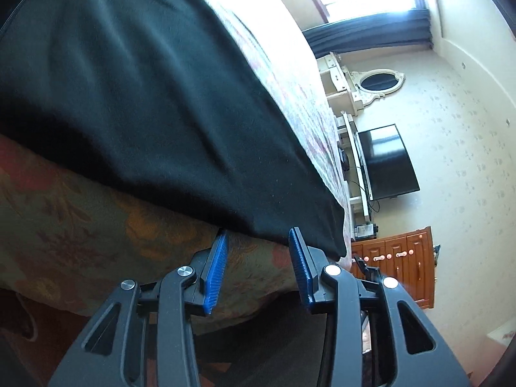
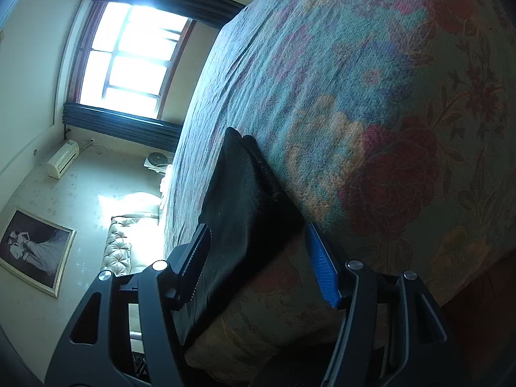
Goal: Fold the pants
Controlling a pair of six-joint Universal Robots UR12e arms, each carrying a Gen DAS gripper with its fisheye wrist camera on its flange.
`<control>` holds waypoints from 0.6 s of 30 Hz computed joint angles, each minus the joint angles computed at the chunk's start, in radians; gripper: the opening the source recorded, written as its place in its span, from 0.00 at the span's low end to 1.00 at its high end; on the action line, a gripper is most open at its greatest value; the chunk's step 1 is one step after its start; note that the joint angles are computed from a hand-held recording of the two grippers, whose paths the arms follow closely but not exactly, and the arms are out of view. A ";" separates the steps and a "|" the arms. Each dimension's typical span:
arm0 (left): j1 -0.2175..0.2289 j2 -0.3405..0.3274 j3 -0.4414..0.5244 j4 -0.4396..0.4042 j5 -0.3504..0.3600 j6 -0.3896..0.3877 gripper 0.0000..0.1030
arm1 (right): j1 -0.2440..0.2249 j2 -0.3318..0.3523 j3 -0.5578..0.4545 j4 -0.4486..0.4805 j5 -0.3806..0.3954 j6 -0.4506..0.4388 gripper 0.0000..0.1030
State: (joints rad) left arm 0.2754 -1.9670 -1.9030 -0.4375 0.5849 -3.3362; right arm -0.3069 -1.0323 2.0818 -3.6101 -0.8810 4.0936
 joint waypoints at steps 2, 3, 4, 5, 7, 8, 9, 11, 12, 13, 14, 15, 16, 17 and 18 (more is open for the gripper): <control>0.012 0.007 -0.009 0.057 0.035 -0.016 0.38 | 0.008 0.024 -0.011 -0.051 -0.008 0.048 0.62; 0.021 0.006 -0.012 0.069 0.039 -0.030 0.38 | 0.010 0.039 -0.018 -0.084 -0.007 0.079 0.62; 0.028 0.005 -0.013 0.071 0.045 -0.045 0.38 | 0.012 0.051 -0.026 -0.113 -0.005 0.109 0.62; 0.036 0.003 -0.014 0.086 0.053 -0.073 0.38 | 0.013 0.059 -0.033 -0.127 -0.005 0.126 0.62; 0.049 -0.004 -0.016 0.134 0.066 -0.119 0.38 | 0.017 0.057 -0.041 -0.102 -0.017 0.115 0.56; 0.054 -0.006 -0.019 0.165 0.079 -0.137 0.38 | 0.020 0.046 -0.042 -0.060 -0.032 0.083 0.33; 0.058 -0.009 -0.020 0.192 0.086 -0.150 0.38 | 0.022 0.042 -0.045 -0.036 -0.038 0.061 0.13; 0.062 -0.013 -0.020 0.229 0.100 -0.161 0.38 | 0.024 0.027 -0.042 0.013 -0.068 0.020 0.12; 0.064 -0.015 -0.019 0.241 0.105 -0.158 0.38 | 0.025 0.024 -0.043 0.029 -0.078 0.009 0.12; 0.064 -0.015 -0.016 0.232 0.115 -0.133 0.38 | 0.023 0.029 -0.042 0.021 -0.080 0.023 0.12; 0.061 -0.015 -0.012 0.215 0.136 -0.103 0.38 | 0.019 0.041 -0.043 0.001 -0.067 0.047 0.12; 0.061 -0.016 -0.009 0.189 0.147 -0.076 0.38 | 0.017 0.049 -0.042 -0.020 -0.060 0.063 0.12; 0.067 -0.022 -0.010 0.183 0.124 -0.073 0.38 | 0.018 0.051 -0.042 -0.026 -0.060 0.064 0.12; 0.071 -0.027 -0.011 0.192 0.103 -0.084 0.38 | 0.017 0.048 -0.042 -0.020 -0.053 0.052 0.13; 0.072 -0.028 -0.009 0.186 0.091 -0.088 0.38 | 0.012 0.042 -0.041 -0.002 -0.037 0.030 0.16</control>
